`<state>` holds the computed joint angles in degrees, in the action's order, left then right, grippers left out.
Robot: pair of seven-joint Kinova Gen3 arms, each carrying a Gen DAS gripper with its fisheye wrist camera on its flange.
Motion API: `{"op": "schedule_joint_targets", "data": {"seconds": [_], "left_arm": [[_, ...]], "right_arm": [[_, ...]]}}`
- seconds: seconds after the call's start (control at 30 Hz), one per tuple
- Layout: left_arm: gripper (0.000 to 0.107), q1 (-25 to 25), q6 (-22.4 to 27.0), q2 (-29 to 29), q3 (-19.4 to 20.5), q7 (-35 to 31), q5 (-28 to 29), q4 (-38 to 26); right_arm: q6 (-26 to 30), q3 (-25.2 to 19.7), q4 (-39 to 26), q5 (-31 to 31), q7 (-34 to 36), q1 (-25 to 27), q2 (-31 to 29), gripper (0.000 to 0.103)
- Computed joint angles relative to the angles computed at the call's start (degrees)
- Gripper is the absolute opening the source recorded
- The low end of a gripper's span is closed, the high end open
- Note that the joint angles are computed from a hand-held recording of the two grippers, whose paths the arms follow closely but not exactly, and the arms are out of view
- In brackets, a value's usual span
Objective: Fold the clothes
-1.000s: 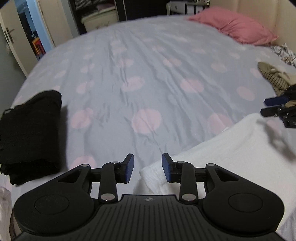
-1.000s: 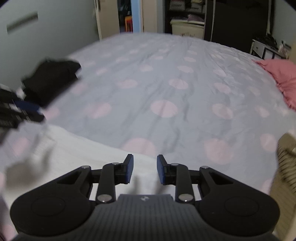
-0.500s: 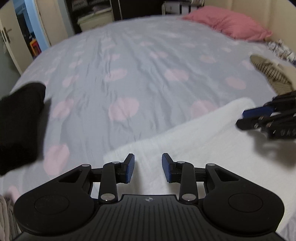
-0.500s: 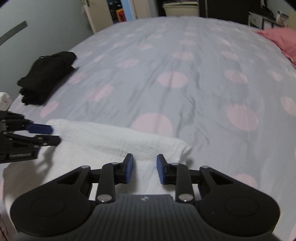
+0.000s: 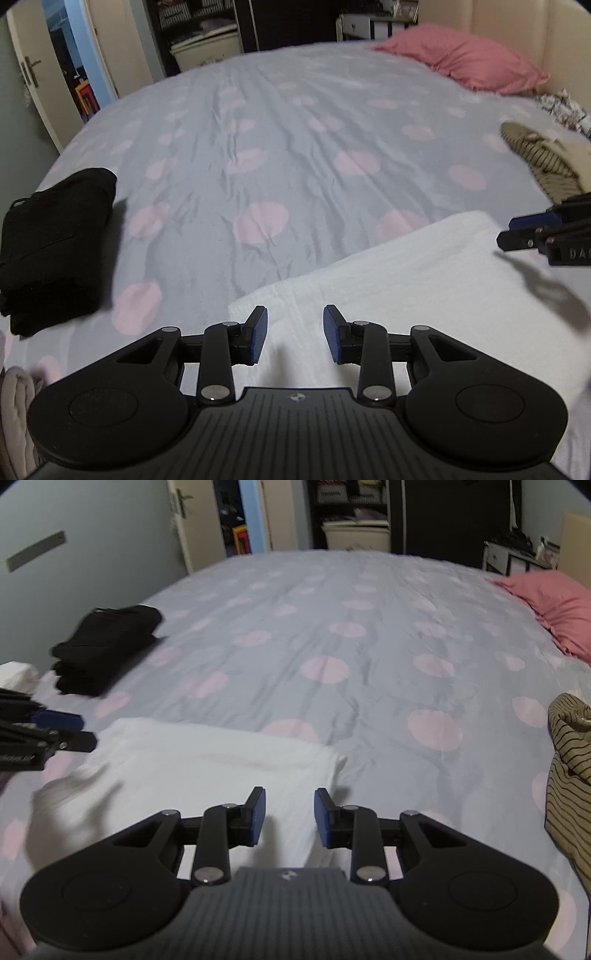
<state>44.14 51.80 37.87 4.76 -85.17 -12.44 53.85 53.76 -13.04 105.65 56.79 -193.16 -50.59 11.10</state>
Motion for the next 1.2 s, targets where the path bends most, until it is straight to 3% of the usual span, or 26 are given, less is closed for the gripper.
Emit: {"op": "schedule_joint_targets", "data": {"seconds": [0.2,0.3,0.37,0.47,0.53,0.7,0.77,1.0,1.13,1.2], "left_arm": [[0.031,0.0,-7.2,-7.4,0.9,3.6,1.1,12.1],[0.031,0.4,-11.0,-10.6,1.3,5.7,0.2,18.3],[0.031,1.4,-13.4,-12.2,0.7,8.0,-1.6,22.1],[0.031,0.4,-17.3,-14.3,2.2,8.7,-1.6,27.7],[0.031,1.8,-18.5,-15.1,1.1,11.9,-3.3,30.3],[0.031,1.1,-18.2,-14.5,2.2,13.7,-4.3,33.3],[0.031,0.1,-20.3,-14.5,2.7,13.1,-4.1,35.2],[0.031,-0.4,-22.3,-14.8,2.7,12.3,-3.6,36.9],[0.033,-1.3,-21.7,-15.7,3.4,11.8,-2.5,36.7],[0.044,-2.3,-22.8,-16.7,3.7,12.4,-1.3,37.3]], "right_arm": [[6.2,-3.7,1.7,6.4,-7.9,-7.4,0.3,0.031],[7.3,-4.8,1.2,6.5,-7.3,-9.6,1.4,0.03],[10.0,-5.0,-0.2,5.5,-6.2,-11.6,3.4,0.023],[12.7,-4.3,-0.8,5.0,-5.9,-14.1,5.5,0.023],[12.0,-3.8,-0.1,4.2,-6.8,-14.6,6.0,0.023],[5.5,-2.5,4.8,3.9,-13.9,-13.5,5.3,0.023],[3.9,-2.3,6.6,5.2,-16.9,-13.5,5.0,0.023],[4.9,-3.2,6.4,5.0,-17.5,-13.8,4.3,0.027],[7.8,-4.0,7.3,7.6,-20.9,-15.0,2.3,0.046],[10.0,-4.6,7.4,8.3,-23.3,-15.2,1.5,0.05]]}}
